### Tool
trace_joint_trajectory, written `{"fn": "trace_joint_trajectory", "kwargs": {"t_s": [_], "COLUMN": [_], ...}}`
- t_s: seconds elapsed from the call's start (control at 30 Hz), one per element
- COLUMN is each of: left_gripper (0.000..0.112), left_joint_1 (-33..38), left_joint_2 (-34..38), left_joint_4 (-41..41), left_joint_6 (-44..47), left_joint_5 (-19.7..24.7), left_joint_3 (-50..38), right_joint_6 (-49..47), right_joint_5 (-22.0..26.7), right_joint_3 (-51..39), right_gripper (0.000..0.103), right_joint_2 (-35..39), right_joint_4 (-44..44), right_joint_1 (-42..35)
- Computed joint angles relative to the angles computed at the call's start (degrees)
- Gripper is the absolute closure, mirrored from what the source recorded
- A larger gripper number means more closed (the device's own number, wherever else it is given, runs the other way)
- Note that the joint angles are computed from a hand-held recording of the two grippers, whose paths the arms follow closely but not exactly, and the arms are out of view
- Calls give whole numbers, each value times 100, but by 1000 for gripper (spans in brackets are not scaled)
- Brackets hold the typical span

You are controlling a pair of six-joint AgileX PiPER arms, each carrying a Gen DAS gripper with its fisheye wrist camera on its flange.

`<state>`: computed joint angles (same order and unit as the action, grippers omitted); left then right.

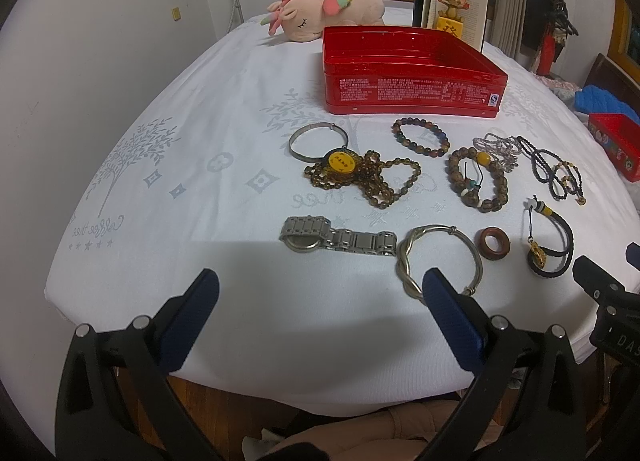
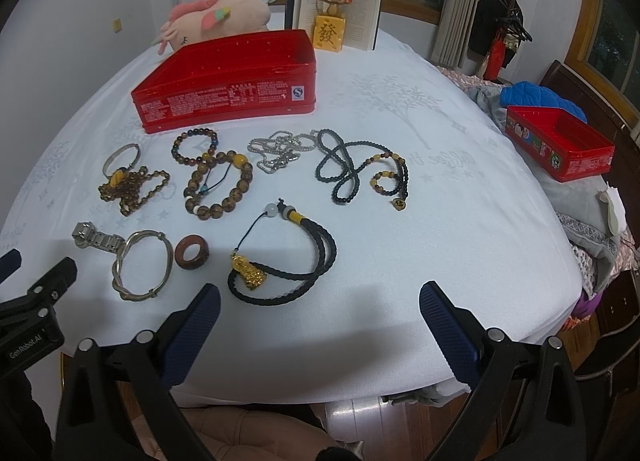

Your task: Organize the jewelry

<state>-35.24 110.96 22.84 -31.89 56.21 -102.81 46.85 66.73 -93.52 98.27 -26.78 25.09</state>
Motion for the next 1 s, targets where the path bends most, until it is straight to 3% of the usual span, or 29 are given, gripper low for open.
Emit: {"fn": "trace_joint_trajectory", "kwargs": {"t_s": [0.47,0.7,0.87,1.0], "left_gripper": [12,12,12,12], "left_joint_1": [122,563,690,728], "left_joint_2": [30,204,689,1435], "left_joint_4": [-154,-676,-937,-1228], "left_joint_6": [177,537,1018,1602], "left_joint_5": [-4,-140,265,937], "left_joint_3": [-110,-447,-1357,-2787], "right_joint_6": [-73,-1008,-2019,-2660], "right_joint_5": [-92,-554,-614,-510], "right_joint_3": [-33,-97,-495,-1000], "right_gripper": [4,4,5,8], "right_joint_2": [5,-41,122,369], "right_joint_4": [29,818,1609,2018], "right_joint_1": [-138,-866,-1385,-1634]}}
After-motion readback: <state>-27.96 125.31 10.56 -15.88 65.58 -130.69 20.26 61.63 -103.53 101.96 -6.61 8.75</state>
